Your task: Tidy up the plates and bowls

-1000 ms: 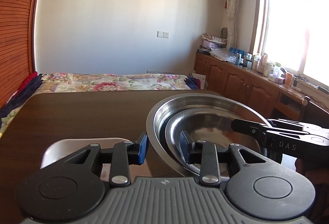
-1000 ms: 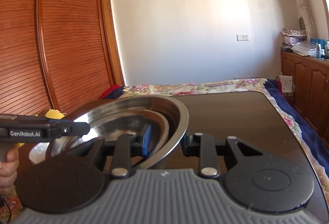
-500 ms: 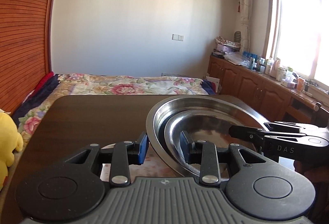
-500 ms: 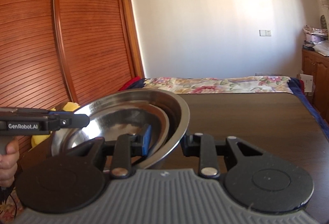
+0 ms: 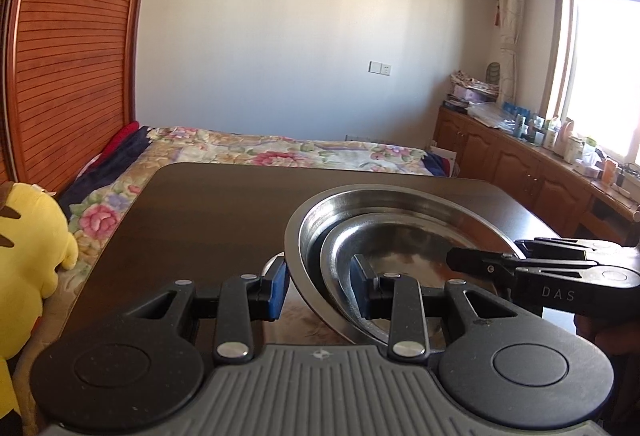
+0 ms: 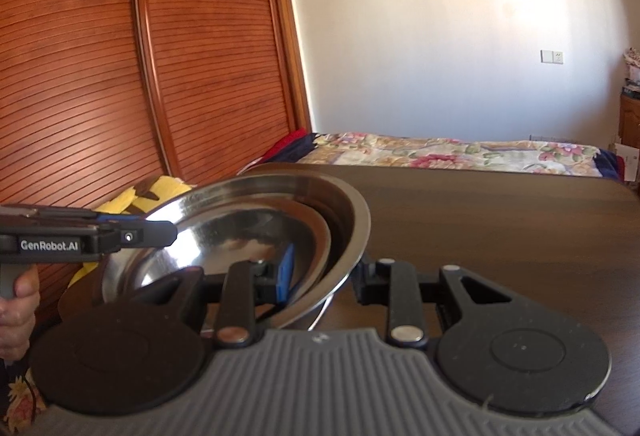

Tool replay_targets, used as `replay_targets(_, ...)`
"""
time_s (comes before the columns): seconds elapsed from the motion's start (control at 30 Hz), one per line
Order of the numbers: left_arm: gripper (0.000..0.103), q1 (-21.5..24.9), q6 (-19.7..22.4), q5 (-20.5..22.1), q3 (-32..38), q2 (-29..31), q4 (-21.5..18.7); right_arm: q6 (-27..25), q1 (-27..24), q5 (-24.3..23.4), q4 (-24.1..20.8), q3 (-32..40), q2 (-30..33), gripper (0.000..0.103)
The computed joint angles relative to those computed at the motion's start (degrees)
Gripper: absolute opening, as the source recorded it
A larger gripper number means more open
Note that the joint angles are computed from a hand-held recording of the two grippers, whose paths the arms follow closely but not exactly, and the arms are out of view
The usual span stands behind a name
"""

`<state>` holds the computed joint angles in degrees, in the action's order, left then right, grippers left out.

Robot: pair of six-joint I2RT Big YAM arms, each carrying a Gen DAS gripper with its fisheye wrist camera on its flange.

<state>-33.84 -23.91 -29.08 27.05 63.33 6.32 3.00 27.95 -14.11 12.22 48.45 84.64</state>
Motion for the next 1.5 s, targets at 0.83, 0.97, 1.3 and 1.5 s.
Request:
replay_targets(0.83, 0.034, -0.8, -2.2, -3.0, -0.1, 1.2, -1.7, -0.9, 1.9, -0.1, -0.5, 1.0, 2.1, 0.036)
replay_targets(0.97, 0.035, -1.8, -2.6, -4.9, 0.6, 1.8, -2.7, -1.0, 2.5, 0.9, -1.0, 1.2, 1.9, 0.045)
replay_targets(1.3, 0.062, -4.1, -1.6, -9.6, 1.4, 0.5, -4.2, -0.7, 0.6, 2.0, 0.2, -1.8, -2.2, 0.06)
replay_targets(1.5, 0.08, -6.6, -1.1, -13.2, 2.4, -0.9, -5.6, -0.1, -0.8, 2.2, 1.4, -4.0, -5.3, 0.061)
